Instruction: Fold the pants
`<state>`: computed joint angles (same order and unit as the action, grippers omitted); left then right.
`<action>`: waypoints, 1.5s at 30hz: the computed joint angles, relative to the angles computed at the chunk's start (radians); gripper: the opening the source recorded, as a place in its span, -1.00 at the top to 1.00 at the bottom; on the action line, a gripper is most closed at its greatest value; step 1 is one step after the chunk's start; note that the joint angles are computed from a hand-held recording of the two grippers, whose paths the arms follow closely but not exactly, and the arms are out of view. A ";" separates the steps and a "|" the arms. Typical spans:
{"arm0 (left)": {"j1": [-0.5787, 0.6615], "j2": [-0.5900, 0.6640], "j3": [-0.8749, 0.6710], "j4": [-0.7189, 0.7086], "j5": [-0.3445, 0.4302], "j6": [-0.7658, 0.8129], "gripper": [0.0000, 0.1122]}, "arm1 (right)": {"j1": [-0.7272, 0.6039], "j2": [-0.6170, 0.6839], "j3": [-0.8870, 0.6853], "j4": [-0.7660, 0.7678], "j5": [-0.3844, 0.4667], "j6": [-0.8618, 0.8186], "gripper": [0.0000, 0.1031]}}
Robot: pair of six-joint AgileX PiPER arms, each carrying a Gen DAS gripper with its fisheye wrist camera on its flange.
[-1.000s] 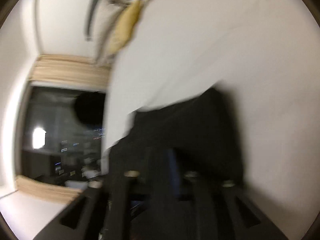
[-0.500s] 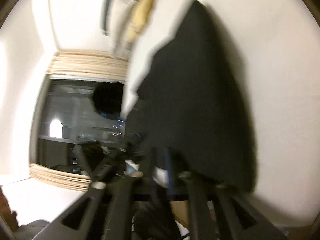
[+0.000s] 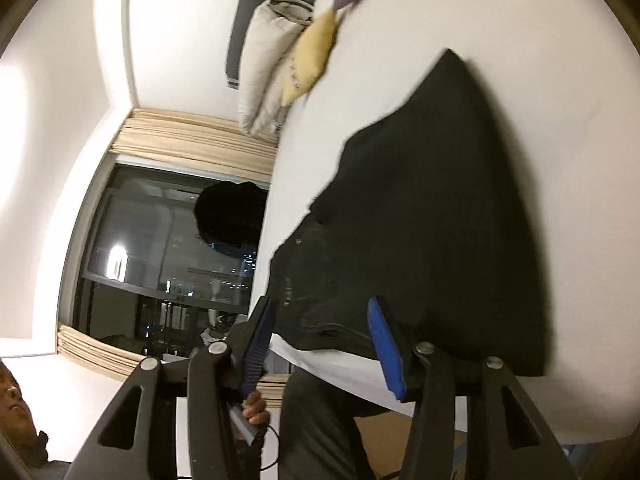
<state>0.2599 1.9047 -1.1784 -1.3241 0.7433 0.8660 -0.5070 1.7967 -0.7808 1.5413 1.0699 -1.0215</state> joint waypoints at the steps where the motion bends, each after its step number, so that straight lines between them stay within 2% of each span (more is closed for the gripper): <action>1: -0.003 0.023 -0.017 -0.013 0.017 -0.001 -0.70 | 0.013 0.001 -0.006 0.002 -0.008 0.007 0.00; 2: -0.005 0.050 -0.034 -0.039 0.041 0.016 -0.70 | 0.025 0.002 -0.018 -0.005 -0.018 0.024 0.00; 5: -0.033 0.119 -0.086 -0.024 0.042 -0.046 -0.70 | 0.030 0.009 -0.037 -0.033 -0.027 0.062 0.00; 6: -0.028 0.139 -0.093 -0.071 0.067 -0.020 -0.70 | 0.020 0.012 -0.032 -0.036 -0.020 0.058 0.00; 11: -0.055 0.230 -0.106 -0.244 0.093 0.080 -0.70 | -0.021 0.006 -0.015 -0.043 0.007 0.049 0.00; 14: -0.053 0.284 -0.156 -0.281 0.127 0.058 -0.66 | -0.028 0.003 -0.022 -0.037 0.025 0.048 0.00; 16: -0.062 0.302 -0.183 -0.277 0.117 0.034 -0.36 | -0.021 0.005 -0.039 -0.028 0.031 0.053 0.00; 17: -0.065 0.314 -0.200 -0.267 0.115 0.017 0.18 | -0.015 0.005 -0.049 -0.026 0.030 0.060 0.00; 18: -0.063 0.334 -0.224 -0.242 0.126 -0.029 0.51 | -0.008 0.006 -0.061 -0.026 0.030 0.066 0.00; 19: -0.067 0.354 -0.239 -0.245 0.121 -0.049 0.53 | 0.007 0.011 -0.079 -0.028 0.020 0.079 0.00; 21: -0.062 0.369 -0.239 -0.256 0.124 -0.057 0.72 | 0.041 0.027 -0.127 -0.060 -0.015 0.129 0.00; 29: -0.096 0.353 -0.255 -0.263 0.077 -0.027 0.80 | 0.210 0.185 -0.362 -0.170 -0.107 0.312 0.00; 32: -0.100 0.322 -0.230 -0.270 0.070 0.012 0.81 | 0.260 0.297 -0.472 -0.301 -0.123 0.461 0.03; 34: -0.107 0.308 -0.237 -0.255 0.062 -0.001 0.81 | 0.269 0.335 -0.483 -0.345 -0.164 0.482 0.76; 35: -0.102 0.293 -0.229 -0.243 0.066 -0.008 0.81 | 0.262 0.337 -0.478 -0.352 -0.167 0.501 0.79; 36: -0.100 0.286 -0.227 -0.237 0.068 -0.014 0.81 | 0.248 0.331 -0.468 -0.330 -0.148 0.498 0.72; 37: -0.098 0.277 -0.225 -0.228 0.069 -0.020 0.81 | 0.238 0.318 -0.452 -0.301 -0.131 0.466 0.46; 39: -0.092 0.256 -0.203 -0.221 0.071 -0.017 0.81 | 0.226 0.288 -0.418 -0.235 -0.102 0.355 0.06; 41: -0.095 0.234 -0.205 -0.200 0.068 -0.039 0.81 | 0.235 0.292 -0.424 -0.280 -0.124 0.353 0.18; 42: -0.102 0.222 -0.210 -0.189 0.063 -0.049 0.81 | 0.236 0.303 -0.428 -0.304 -0.138 0.367 0.46; 43: -0.113 0.205 -0.216 -0.172 0.057 -0.061 0.81 | 0.231 0.308 -0.427 -0.313 -0.142 0.370 0.57; 44: -0.123 0.183 -0.223 -0.149 0.052 -0.077 0.81 | 0.217 0.311 -0.427 -0.310 -0.124 0.372 0.57; 45: -0.147 0.184 -0.261 -0.124 0.037 -0.097 0.81 | 0.198 0.307 -0.423 -0.296 -0.094 0.378 0.47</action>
<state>0.1130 2.0885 -1.4398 -1.4476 0.7805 0.7688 -0.3090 2.1035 -1.2037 1.2453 0.9761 -0.6439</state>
